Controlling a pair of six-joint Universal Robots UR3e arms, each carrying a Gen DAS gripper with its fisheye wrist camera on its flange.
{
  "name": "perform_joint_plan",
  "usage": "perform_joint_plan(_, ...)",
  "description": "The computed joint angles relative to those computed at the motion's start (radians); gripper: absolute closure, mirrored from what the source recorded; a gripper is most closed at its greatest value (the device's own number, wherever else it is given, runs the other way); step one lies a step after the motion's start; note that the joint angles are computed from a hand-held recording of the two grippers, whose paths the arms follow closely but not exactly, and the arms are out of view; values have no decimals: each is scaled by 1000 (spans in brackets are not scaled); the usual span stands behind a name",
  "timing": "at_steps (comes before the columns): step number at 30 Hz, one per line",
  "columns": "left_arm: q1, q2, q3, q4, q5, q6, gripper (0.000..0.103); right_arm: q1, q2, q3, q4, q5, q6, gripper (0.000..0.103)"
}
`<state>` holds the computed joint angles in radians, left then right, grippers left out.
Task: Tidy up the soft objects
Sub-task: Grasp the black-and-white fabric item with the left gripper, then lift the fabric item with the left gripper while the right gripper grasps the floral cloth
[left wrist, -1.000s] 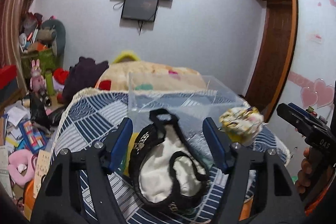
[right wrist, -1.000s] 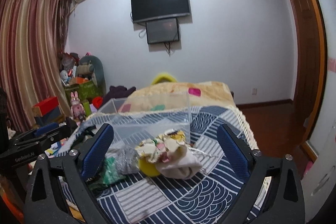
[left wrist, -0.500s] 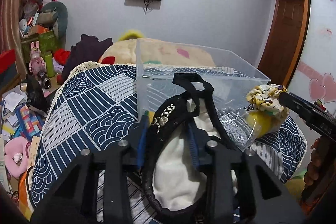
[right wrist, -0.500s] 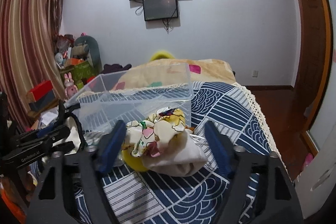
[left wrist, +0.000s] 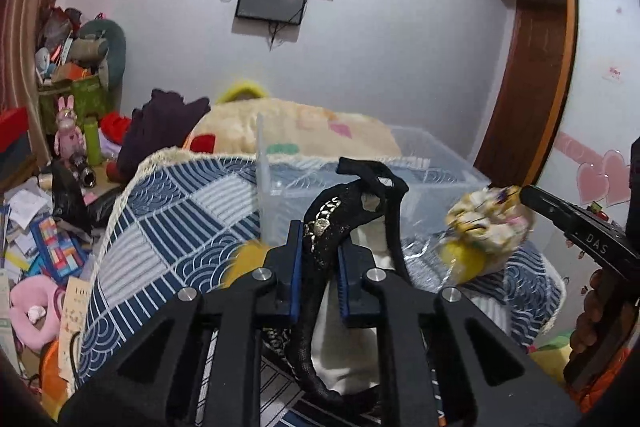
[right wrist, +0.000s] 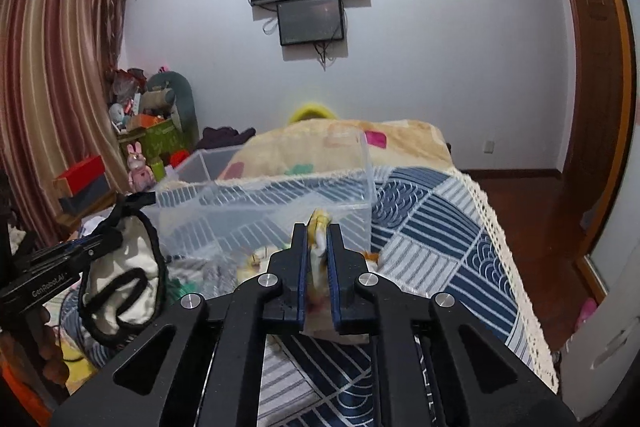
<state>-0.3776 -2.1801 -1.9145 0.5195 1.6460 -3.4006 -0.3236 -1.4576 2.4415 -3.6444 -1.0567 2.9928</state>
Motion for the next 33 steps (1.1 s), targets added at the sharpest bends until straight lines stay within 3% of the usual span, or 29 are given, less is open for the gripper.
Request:
perform_joint_plan(8, 3, 77, 20, -46, 10, 16, 90, 16, -54, -31, 22, -7, -7, 96)
perform_joint_plan(11, 26, 97, 24, -54, -32, 12, 90, 11, -59, -51, 89, 2, -38, 96)
perform_joint_plan(12, 40, 104, 25, -56, -58, 7, 90, 15, -57, -59, 116, -5, -44, 92)
perform_joint_plan(14, 55, 109, 32, -64, -82, 1, 90, 23, -30, -79, 152, -19, -49, 68)
perform_joint_plan(15, 59, 111, 41, -75, -86, -1, 90, 26, -7, -85, 139, -23, -43, 49)
perform_joint_plan(16, 60, 110, 48, -81, -84, 0, 90, 26, 12, -79, 110, -25, -39, 45)
perform_joint_plan(22, 63, 104, 93, -110, -86, 9, 90, 68, 83, -112, 116, -85, -65, 41)
perform_joint_plan(27, 57, 91, 138, -156, -91, 15, 90, 60, 114, -132, 157, -39, -79, 45)
perform_joint_plan(28, 53, 88, 148, -163, -87, 15, 90, 76, 120, -140, 149, -60, -77, 61)
perform_joint_plan(31, 50, 88, 165, -175, -89, 18, 90, 104, 130, -158, 156, -95, -87, 91)
perform_joint_plan(33, 45, 87, 187, -192, -80, 27, 90, 103, 132, -153, 139, -95, -88, 93)
